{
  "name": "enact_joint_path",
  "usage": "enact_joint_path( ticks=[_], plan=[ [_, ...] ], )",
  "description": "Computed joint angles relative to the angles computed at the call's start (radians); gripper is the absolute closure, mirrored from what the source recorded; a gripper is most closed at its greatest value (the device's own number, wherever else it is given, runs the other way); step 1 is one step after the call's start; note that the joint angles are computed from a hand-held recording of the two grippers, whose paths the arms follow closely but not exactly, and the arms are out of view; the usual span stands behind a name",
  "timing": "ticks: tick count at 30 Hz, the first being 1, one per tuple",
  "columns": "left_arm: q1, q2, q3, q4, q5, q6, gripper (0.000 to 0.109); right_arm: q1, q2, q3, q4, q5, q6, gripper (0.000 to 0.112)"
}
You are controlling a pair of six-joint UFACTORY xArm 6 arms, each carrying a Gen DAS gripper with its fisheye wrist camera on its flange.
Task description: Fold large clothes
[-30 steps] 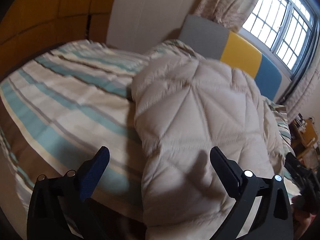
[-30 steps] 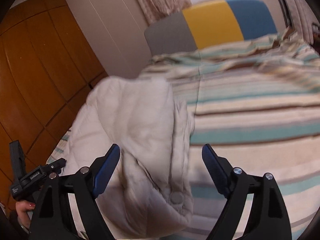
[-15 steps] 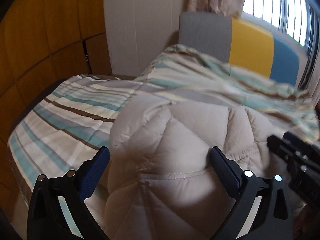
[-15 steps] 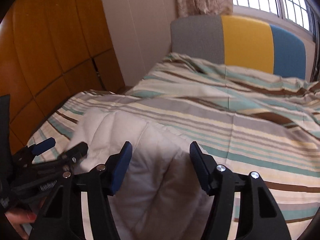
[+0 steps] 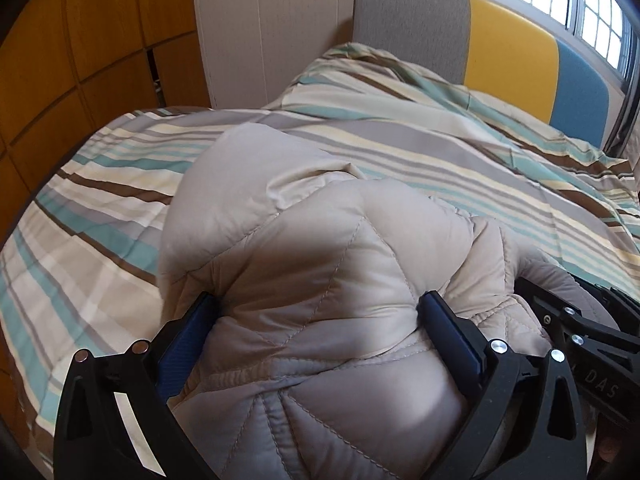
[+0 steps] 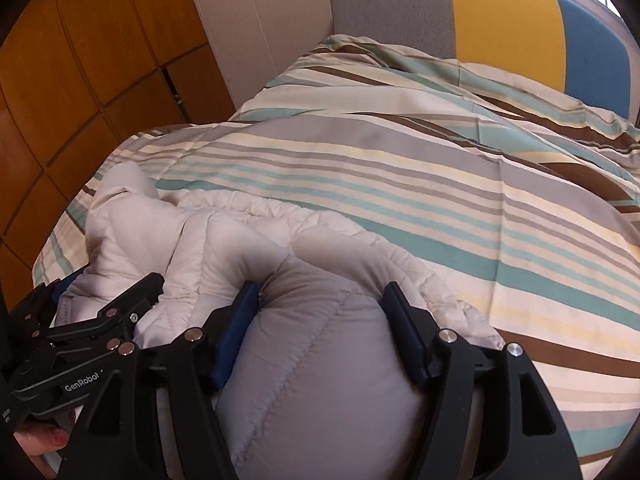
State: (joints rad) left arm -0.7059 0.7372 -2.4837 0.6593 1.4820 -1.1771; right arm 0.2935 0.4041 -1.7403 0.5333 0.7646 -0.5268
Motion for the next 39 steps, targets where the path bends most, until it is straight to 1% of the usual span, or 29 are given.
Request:
enact_joint_path(
  ticks=[2, 8, 9, 11, 12, 13, 16, 18, 20, 22, 23, 25, 26, 27, 29, 30, 33, 35, 36, 38, 39],
  plan=[
    [0.000, 0.043, -0.066, 0.002, 0.027, 0.027, 0.009, 0.004, -0.011, 0.028, -0.004, -0.035, 0.000, 0.048],
    [-0.015, 0.035, -0.041, 0.042, 0.027, 0.008, 0.009, 0.014, -0.044, 0.091, -0.006, -0.108, -0.018, 0.048],
    [-0.020, 0.043, -0.058, 0.049, 0.040, 0.009, 0.009, 0.015, -0.047, 0.098, -0.005, -0.116, -0.025, 0.047],
    [-0.042, 0.092, -0.157, 0.068, 0.105, 0.034, 0.009, 0.018, -0.053, 0.110, -0.005, -0.131, -0.037, 0.047],
    [-0.055, 0.086, -0.155, 0.083, 0.119, 0.029, 0.009, 0.018, -0.054, 0.113, -0.003, -0.135, -0.042, 0.047],
    [-0.062, 0.066, -0.127, 0.090, 0.119, 0.015, 0.009, 0.019, -0.055, 0.115, -0.001, -0.137, -0.045, 0.046],
    [-0.091, -0.055, 0.062, 0.111, 0.080, -0.097, 0.009, 0.017, -0.057, 0.121, 0.020, -0.146, -0.063, 0.046],
    [-0.099, -0.108, 0.156, 0.129, 0.045, -0.153, 0.009, 0.014, -0.064, 0.130, 0.051, -0.150, -0.087, 0.046],
    [-0.092, -0.134, 0.218, 0.130, 0.009, -0.179, 0.009, 0.011, -0.103, 0.175, 0.099, -0.177, -0.126, 0.044],
    [-0.079, -0.149, 0.251, 0.117, -0.023, -0.180, 0.009, 0.005, -0.158, 0.231, 0.114, -0.190, -0.140, 0.044],
    [-0.078, -0.151, 0.255, 0.118, -0.026, -0.182, 0.009, 0.001, -0.201, 0.277, 0.149, -0.204, -0.171, 0.044],
    [-0.078, -0.151, 0.267, 0.129, -0.034, -0.191, 0.009, 0.001, -0.271, 0.365, 0.209, -0.253, -0.244, 0.044],
    [-0.079, -0.147, 0.264, 0.133, -0.036, -0.192, 0.009, 0.008, -0.292, 0.405, 0.230, -0.298, -0.283, 0.044],
    [-0.076, -0.144, 0.264, 0.132, -0.046, -0.191, 0.009, 0.019, -0.296, 0.433, 0.254, -0.347, -0.332, 0.044],
    [-0.070, -0.127, 0.243, 0.125, -0.049, -0.181, 0.009, 0.027, -0.279, 0.437, 0.324, -0.388, -0.396, 0.044],
    [-0.066, -0.119, 0.232, 0.121, -0.049, -0.174, 0.009, 0.028, -0.270, 0.430, 0.336, -0.393, -0.406, 0.044],
    [-0.063, -0.095, 0.192, 0.117, -0.029, -0.164, 0.009, 0.024, -0.240, 0.394, 0.293, -0.370, -0.379, 0.043],
    [-0.069, -0.099, 0.197, 0.129, -0.026, -0.170, 0.009, 0.017, -0.248, 0.396, 0.294, -0.349, -0.379, 0.042],
    [-0.073, -0.102, 0.197, 0.133, -0.023, -0.170, 0.009, 0.015, -0.261, 0.405, 0.268, -0.344, -0.360, 0.042],
    [-0.088, -0.141, 0.238, 0.139, -0.032, -0.187, 0.009, 0.012, -0.310, 0.447, 0.195, -0.347, -0.303, 0.038],
    [-0.098, -0.181, 0.288, 0.143, -0.051, -0.214, 0.009, 0.011, -0.331, 0.466, 0.192, -0.348, -0.301, 0.037]
  ],
)
